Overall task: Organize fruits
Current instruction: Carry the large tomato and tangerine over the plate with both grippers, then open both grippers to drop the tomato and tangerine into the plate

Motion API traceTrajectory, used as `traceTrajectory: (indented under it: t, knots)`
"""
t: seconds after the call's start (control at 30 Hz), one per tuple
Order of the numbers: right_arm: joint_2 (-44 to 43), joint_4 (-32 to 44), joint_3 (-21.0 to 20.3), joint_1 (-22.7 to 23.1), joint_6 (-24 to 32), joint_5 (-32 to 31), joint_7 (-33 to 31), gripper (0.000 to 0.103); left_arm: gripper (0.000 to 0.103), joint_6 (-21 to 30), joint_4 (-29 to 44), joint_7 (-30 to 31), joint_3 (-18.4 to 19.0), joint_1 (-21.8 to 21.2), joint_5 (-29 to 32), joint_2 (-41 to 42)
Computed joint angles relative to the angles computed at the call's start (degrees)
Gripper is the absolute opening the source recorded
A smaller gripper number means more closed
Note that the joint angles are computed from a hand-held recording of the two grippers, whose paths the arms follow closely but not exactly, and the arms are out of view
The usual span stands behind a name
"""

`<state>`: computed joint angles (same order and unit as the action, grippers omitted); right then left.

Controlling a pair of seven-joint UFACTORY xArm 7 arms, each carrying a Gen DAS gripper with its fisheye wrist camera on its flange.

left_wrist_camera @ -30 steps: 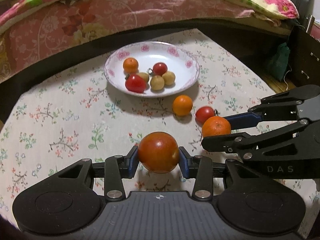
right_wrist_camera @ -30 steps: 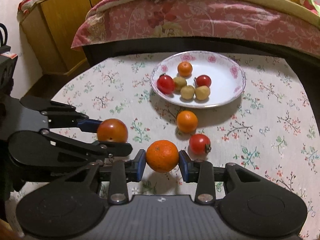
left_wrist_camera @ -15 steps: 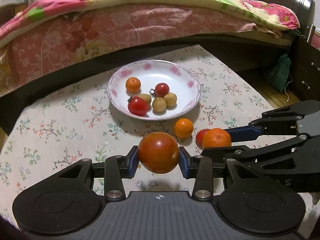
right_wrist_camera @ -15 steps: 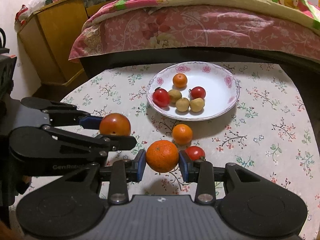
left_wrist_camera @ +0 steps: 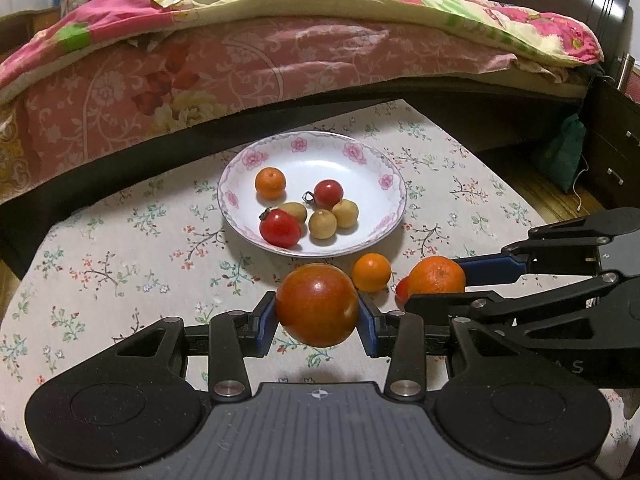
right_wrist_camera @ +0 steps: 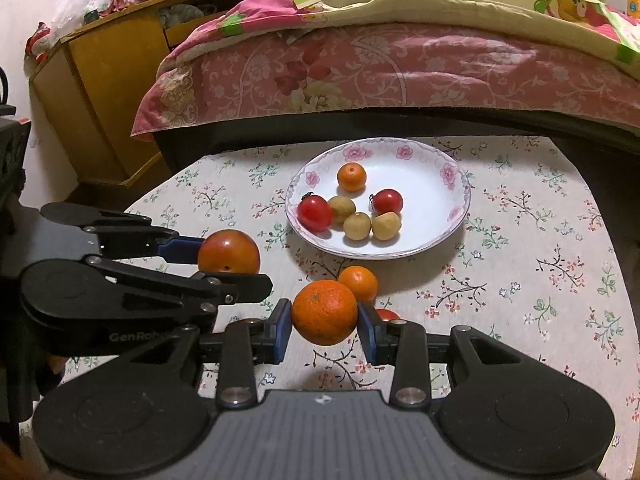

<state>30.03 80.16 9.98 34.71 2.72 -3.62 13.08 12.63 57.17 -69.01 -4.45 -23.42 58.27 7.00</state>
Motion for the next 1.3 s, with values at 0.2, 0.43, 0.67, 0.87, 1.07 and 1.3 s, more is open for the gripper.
traceTrajectory:
  t: [0.2,0.43,0.67,0.87,1.07,1.3]
  knots:
    - [0.52,1.05,-0.47,0.22,-0.09,0.31,0.59,0.032,0.048,0.01,1.45,-0.06,0.43,-0.05,0.80,0.78]
    - [1.67,3.26,-1.55,0.45,-0.40,0.40,2.07,0.032,0.048,0.24,5.21,-0.32,1.60,-0.74,2.29,3.03]
    - [5.26,9.09,-2.49,-0.18,0.37,0.50,2.22,0.032,0.048,0.59,12.50,3.27,3.49,-1.88,0.87,8.43]
    - [10.90,17.42,-1.57,-2.18,3.18,0.91,0.80,0.032,0.048,-0.14,18.42,9.89,5.81,-2.85,-5.70,13.87]
    - [16.09,24.61,-1.52,-2.71,4.92,1.62,-0.21,0.032,0.048,0.16,22.26,16.56,7.81,-4.04,-12.51,17.57]
    - [19.20,27.97,1.17,-4.70,5.09,3.65,-2.46,0.032,0.049,0.11,24.34,20.44,10.63,-6.33,-17.58,19.72]
